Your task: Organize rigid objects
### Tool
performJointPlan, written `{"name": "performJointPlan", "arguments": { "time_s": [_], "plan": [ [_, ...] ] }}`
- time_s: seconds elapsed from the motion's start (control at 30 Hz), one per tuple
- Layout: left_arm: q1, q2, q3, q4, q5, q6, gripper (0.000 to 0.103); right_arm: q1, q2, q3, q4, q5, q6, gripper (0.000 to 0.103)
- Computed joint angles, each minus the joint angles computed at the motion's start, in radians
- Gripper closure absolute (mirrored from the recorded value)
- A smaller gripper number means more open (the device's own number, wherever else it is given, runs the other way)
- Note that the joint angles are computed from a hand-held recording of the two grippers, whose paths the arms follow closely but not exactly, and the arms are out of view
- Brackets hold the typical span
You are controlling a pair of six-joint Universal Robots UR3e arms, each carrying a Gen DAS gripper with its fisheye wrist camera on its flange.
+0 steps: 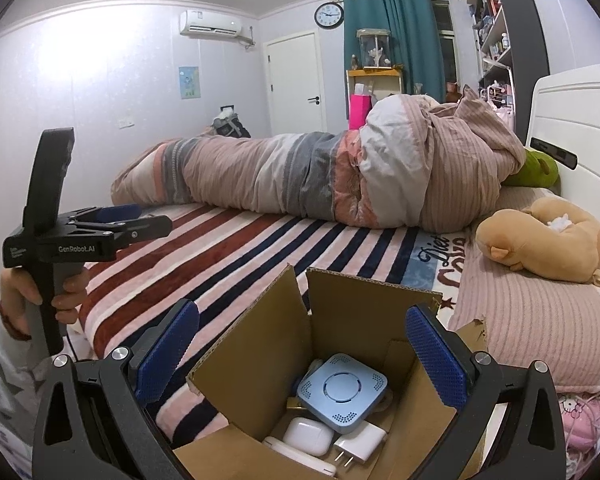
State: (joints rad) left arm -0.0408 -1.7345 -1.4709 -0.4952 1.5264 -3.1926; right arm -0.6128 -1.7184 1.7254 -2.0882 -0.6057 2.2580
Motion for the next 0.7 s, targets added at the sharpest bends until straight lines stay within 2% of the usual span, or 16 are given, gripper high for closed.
{"name": "performJointPlan", "arguments": {
  "time_s": [0.7],
  "plan": [
    [0.007, 0.011, -0.017, 0.007, -0.007, -0.007, 0.001, -0.007, -0.006, 0.011, 0.011, -0.002, -0.006, 0.000]
  ]
}}
